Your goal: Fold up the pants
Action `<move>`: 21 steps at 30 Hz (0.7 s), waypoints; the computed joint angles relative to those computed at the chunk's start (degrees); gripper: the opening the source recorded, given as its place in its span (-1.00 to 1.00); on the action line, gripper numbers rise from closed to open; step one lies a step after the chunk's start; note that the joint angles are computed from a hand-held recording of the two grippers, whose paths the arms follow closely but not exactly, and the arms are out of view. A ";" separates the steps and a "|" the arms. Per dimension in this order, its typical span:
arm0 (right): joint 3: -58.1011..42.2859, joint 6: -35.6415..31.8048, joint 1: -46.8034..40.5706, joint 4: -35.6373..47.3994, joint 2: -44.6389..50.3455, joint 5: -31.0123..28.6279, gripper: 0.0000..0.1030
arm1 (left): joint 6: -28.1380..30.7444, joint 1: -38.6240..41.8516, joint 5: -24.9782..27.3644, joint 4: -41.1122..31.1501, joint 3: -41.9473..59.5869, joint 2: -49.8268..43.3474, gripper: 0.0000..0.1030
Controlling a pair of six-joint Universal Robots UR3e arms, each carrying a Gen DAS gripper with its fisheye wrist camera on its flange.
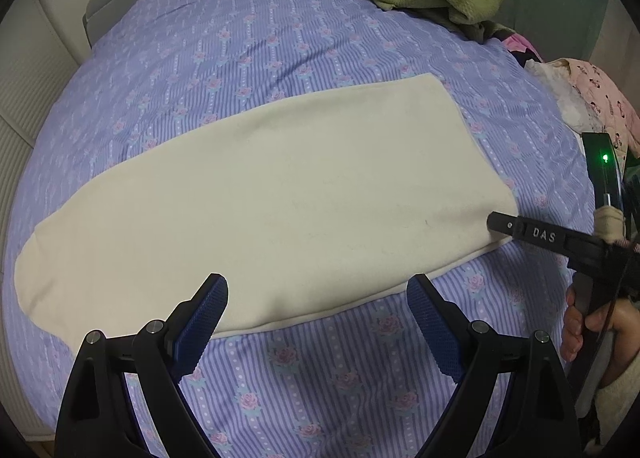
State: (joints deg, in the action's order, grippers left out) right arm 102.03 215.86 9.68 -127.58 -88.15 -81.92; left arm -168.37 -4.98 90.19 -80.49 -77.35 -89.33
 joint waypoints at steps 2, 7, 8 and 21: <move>-0.40 -0.25 -0.09 0.84 0.43 -0.30 -0.60 | -0.29 -0.21 0.08 -0.39 0.17 -0.03 0.78; -1.25 -0.37 0.27 2.70 -3.19 -3.00 -0.87 | -0.16 -0.33 -0.92 -1.26 1.07 0.06 0.78; -3.22 -0.41 1.34 4.73 -3.78 -5.38 -0.89 | -0.15 -0.40 -1.11 -1.28 1.16 0.19 0.78; -14.93 1.19 6.40 19.03 4.87 -16.45 -0.91 | 0.56 -0.57 -1.14 -3.67 -0.15 3.29 0.78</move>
State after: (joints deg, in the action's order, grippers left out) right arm 87.10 217.05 16.08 -108.55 -83.28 -98.37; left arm -167.81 -5.55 89.04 -84.16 -77.50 -86.04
